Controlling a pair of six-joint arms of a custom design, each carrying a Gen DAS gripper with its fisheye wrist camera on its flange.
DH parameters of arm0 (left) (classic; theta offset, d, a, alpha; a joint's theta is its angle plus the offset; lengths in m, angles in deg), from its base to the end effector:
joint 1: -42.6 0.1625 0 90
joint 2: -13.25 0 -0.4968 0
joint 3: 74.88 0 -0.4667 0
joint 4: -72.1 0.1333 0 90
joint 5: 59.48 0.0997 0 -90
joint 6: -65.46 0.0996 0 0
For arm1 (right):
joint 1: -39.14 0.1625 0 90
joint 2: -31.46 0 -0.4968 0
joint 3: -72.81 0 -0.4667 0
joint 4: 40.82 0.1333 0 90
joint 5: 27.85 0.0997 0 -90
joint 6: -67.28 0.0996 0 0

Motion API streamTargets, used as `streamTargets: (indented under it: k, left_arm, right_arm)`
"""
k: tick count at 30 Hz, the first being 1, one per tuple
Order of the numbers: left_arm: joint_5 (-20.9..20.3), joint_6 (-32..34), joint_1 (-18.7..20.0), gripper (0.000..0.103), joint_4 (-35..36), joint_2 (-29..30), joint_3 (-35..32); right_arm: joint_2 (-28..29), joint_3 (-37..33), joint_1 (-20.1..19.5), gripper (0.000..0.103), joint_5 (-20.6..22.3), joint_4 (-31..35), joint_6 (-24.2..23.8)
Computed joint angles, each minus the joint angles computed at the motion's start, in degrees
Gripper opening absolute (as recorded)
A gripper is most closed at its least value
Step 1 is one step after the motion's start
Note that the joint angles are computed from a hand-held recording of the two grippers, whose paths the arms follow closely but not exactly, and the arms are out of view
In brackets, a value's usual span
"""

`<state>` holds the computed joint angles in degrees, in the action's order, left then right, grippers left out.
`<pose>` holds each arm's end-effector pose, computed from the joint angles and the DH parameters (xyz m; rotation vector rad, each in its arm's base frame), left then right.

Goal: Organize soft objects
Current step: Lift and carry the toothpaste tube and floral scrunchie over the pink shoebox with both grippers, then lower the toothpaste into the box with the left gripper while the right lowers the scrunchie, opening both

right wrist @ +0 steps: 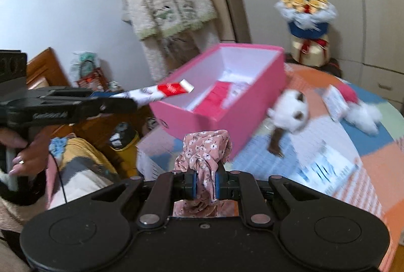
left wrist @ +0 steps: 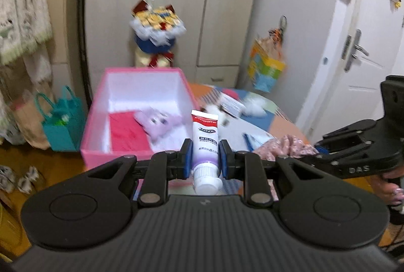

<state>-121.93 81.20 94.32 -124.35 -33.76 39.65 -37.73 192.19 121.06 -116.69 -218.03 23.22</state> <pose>-0.2620 -0.6216 0.0886 0.9879 2.4380 -1.0340 0.0476 -0.6278 0.2489 0.8594 -2.6162 0.8404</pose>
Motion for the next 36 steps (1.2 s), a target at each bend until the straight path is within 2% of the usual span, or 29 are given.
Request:
streamTargets:
  k: [8, 11, 17, 22, 28, 30, 32, 36]
  left_arm:
    - [2.79, 2.6, 2.99, 0.021, 1.64, 2.01, -6.43]
    - [3.71, 3.37, 4.4, 0.021, 2.7, 4.03, -9.99]
    - [6.3, 4.42, 6.53, 0.021, 2.46, 8.94, -16.91]
    - [7.94, 3.73, 8.1, 0.021, 3.74, 12.58, -21.51]
    - [10.48, 3.5, 9.21, 0.021, 6.47, 16.03, -25.7]
    - [12.02, 2.67, 9.34, 0.021, 8.56, 16.85, -26.99]
    - [12.41, 1.97, 9.42, 0.021, 10.32, 17.09, -27.59]
    - [12.65, 1.83, 9.62, 0.021, 12.46, 17.84, -28.99]
  right_arm:
    - [5.25, -6.66, 3.64, 0.016, 2.41, 0.35, 1.75]
    - [8.46, -10.48, 4.5, 0.016, 2.34, -0.12, 3.33]
    - [14.89, -19.6, 5.51, 0.016, 1.18, 3.04, 6.4]
    - [19.43, -25.61, 5.55, 0.016, -1.7, 8.13, 6.72]
    - [24.23, -30.5, 6.38, 0.017, -10.45, 11.33, 3.67]
    - [25.6, -31.47, 6.91, 0.017, -14.08, 10.29, 1.63]
    - [26.9, -31.38, 7.35, 0.018, -17.03, 5.67, -2.58]
    - [27.49, -31.41, 7.65, 0.021, -18.27, 3.26, -4.13]
